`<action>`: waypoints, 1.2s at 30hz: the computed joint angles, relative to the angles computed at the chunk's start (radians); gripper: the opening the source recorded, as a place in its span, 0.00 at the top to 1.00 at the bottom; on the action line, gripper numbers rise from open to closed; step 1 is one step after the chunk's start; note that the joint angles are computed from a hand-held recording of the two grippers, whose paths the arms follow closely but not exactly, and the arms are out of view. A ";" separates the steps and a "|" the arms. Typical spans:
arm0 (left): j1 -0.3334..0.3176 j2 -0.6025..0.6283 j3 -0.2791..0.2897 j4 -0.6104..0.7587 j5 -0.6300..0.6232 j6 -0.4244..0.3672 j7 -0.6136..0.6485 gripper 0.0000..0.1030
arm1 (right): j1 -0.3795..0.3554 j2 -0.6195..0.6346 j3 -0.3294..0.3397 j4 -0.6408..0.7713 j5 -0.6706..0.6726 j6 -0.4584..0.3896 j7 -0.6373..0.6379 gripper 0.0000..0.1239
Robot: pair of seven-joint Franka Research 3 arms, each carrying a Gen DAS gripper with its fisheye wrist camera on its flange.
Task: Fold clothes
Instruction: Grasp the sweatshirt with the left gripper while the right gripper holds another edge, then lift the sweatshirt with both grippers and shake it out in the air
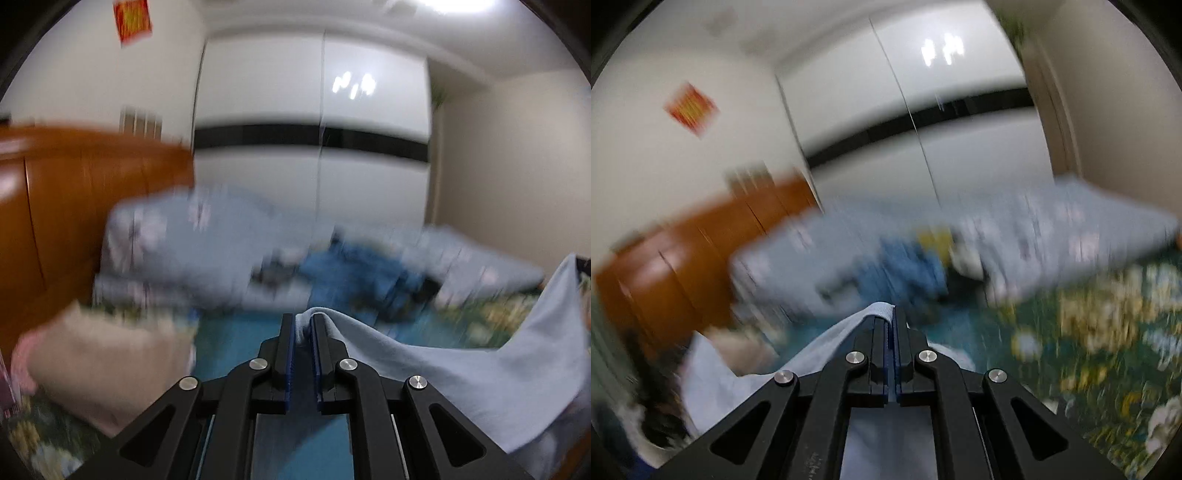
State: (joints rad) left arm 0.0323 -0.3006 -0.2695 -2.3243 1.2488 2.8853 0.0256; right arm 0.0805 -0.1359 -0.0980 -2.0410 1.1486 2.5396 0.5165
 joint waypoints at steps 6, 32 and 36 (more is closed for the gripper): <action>-0.028 0.209 0.055 0.009 -0.125 -0.032 0.082 0.91 | -0.011 0.329 0.077 0.170 -0.174 -0.009 0.224 0.98; -0.131 0.351 0.140 0.165 -0.075 -0.074 0.122 0.36 | -0.116 0.599 0.230 0.499 -0.422 -0.090 0.339 0.68; -0.166 0.429 0.115 0.234 -0.127 0.017 0.257 0.32 | -0.134 0.549 0.175 0.422 -0.407 -0.092 0.318 0.68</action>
State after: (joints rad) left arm -0.1338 0.1289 -0.1550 -2.0904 1.1213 2.9020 0.2830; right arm -0.0530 0.4134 0.0774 -1.6190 0.7412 2.4471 0.8350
